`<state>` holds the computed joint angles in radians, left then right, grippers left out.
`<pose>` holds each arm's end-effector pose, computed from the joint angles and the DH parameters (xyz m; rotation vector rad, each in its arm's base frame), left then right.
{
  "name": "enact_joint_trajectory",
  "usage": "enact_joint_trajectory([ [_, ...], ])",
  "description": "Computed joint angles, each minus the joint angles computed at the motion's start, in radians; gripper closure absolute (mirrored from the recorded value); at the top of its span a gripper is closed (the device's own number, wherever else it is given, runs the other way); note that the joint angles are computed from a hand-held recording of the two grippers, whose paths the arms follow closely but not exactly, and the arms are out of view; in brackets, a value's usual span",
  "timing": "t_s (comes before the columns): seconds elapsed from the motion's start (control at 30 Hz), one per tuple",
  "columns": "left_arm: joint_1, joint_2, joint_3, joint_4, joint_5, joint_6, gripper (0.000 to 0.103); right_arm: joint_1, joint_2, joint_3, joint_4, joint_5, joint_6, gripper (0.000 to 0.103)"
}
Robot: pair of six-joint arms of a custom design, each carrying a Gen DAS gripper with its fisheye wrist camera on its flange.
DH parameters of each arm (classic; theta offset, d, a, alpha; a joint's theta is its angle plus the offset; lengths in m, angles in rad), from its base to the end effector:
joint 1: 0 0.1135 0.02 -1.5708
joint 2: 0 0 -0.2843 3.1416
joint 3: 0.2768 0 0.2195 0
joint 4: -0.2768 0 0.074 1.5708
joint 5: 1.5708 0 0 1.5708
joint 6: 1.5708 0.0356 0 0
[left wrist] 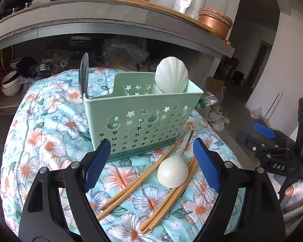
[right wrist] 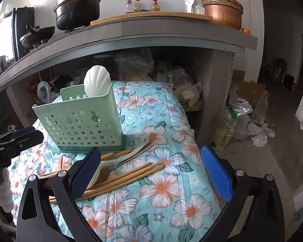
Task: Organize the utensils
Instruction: 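Move the left gripper to the white ladle handle and close on it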
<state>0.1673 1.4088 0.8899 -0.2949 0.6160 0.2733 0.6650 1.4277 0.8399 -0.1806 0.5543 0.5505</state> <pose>0.2578 0.0227 0.2665 0.4007 2.2166 -0.4995 0.2188 0.1478 0.2553 0.1384 2.1987 0.0190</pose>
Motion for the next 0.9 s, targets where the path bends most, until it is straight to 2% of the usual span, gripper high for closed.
enact_joint_trajectory([
  [0.13,-0.061,-0.007,-0.024,0.019,-0.106,0.028,0.023,-0.031,0.007,-0.024,0.028,-0.038,0.018,0.006],
  [0.33,-0.166,0.009,-0.057,0.046,-0.217,0.065,0.023,-0.121,0.015,-0.068,0.057,-0.130,0.083,0.006],
  [0.7,-0.301,0.054,-0.097,0.091,-0.317,0.104,0.024,-0.158,0.086,-0.081,0.098,-0.205,0.093,0.006],
  [0.9,-0.354,0.071,-0.124,0.125,-0.372,0.132,0.033,-0.160,0.112,-0.069,0.105,-0.219,0.087,0.006],
])
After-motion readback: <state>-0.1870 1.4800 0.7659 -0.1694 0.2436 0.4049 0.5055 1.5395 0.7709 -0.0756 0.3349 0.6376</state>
